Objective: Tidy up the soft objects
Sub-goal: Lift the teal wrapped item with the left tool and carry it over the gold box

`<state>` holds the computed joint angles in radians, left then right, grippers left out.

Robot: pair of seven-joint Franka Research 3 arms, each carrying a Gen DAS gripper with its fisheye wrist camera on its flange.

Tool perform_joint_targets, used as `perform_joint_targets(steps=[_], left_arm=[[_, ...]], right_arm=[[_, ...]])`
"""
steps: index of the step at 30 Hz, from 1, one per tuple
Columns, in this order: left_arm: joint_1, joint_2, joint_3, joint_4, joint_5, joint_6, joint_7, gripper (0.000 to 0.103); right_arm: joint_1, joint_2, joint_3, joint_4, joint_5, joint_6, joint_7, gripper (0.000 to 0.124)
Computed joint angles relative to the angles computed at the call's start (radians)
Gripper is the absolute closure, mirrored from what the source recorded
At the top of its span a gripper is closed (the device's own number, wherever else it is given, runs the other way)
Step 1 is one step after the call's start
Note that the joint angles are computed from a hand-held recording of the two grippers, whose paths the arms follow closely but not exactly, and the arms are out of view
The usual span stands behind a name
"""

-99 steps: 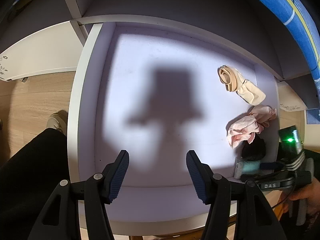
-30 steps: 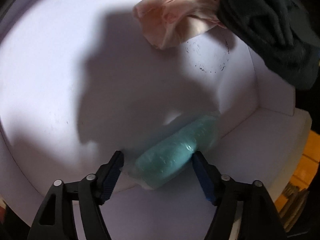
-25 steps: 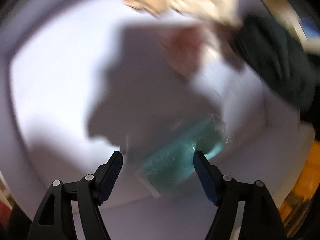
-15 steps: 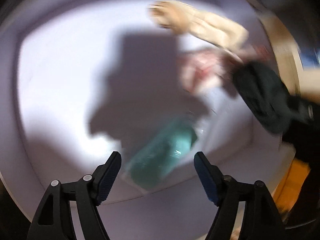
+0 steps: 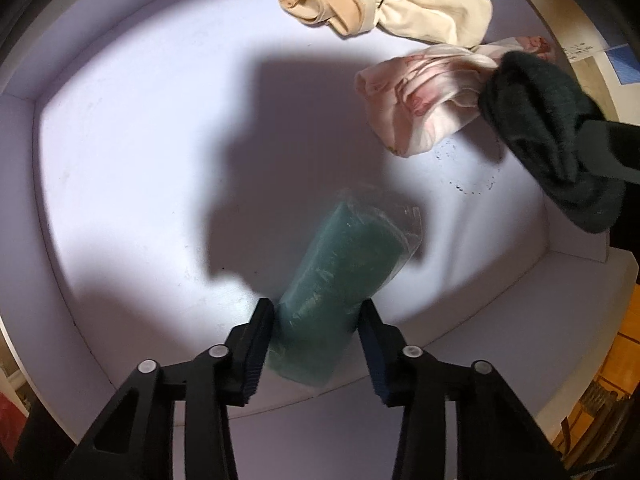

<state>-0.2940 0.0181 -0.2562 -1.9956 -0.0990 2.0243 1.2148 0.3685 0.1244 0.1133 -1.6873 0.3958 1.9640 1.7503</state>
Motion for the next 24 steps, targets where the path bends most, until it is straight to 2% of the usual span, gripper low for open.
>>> perform_joint_targets(steps=[2,13,19,24], left_arm=[[0.003,-0.004,0.002,0.0,-0.004,0.012,-0.001,0.067],[0.022,-0.169,0.034,-0.084,-0.028,0.071,-0.048,0.068],[-0.017,-0.283,0.011,-0.126,-0.02,0.122,-0.142,0.068],[-0.045,-0.365,0.029,-0.136,-0.014,0.164,-0.137,0.068]], right_arm=[[0.001,0.003,0.001,-0.001,0.005,-0.003,-0.002,0.08],[0.004,0.007,0.003,-0.01,0.022,0.009,0.002,0.08],[0.006,0.012,0.004,-0.003,0.026,0.014,0.003,0.08],[0.01,0.019,0.006,0.007,0.017,0.012,0.004,0.08]])
